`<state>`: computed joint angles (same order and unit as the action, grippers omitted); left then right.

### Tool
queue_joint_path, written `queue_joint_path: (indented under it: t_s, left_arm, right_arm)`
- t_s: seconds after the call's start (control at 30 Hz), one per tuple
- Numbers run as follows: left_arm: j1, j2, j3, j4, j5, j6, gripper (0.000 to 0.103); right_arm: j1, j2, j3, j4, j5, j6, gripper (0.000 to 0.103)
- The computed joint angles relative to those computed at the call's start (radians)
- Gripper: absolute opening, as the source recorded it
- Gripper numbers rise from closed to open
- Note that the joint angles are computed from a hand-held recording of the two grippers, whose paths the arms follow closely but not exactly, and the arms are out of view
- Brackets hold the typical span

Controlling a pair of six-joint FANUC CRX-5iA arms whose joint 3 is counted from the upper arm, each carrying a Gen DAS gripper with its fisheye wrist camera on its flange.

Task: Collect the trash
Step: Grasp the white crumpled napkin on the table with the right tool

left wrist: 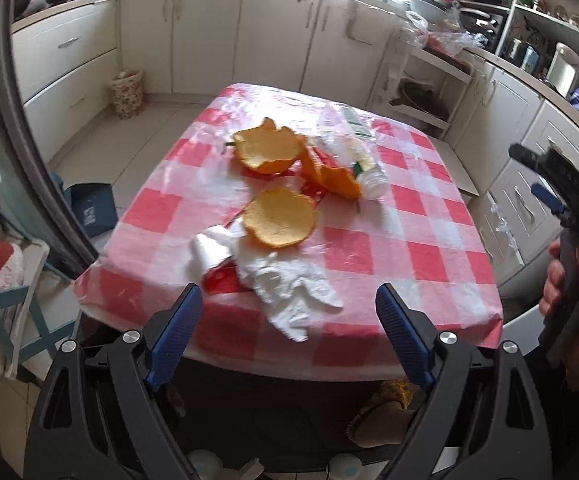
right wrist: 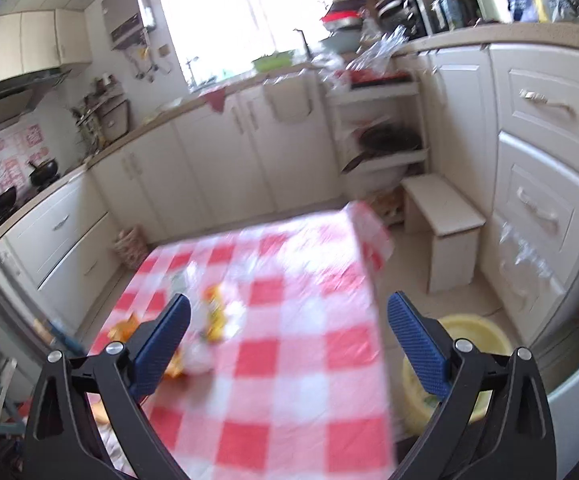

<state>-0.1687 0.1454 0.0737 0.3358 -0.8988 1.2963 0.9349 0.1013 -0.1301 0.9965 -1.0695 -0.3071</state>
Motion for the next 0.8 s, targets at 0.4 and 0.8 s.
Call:
queue_joint_path:
  t_s: [0.4,0.8]
  left_arm:
    - [0.171,-0.05,-0.144,-0.021,0.019,0.068,0.084]
    - [0.117,-0.052,-0.095,-0.162,0.042,0.083,0.084]
  right_arm:
    - [0.09,0.17,0.142,-0.111,0.088,0.294,0.094]
    - [0.09,0.307,0.313,-0.216,0.209,0.512,0.094]
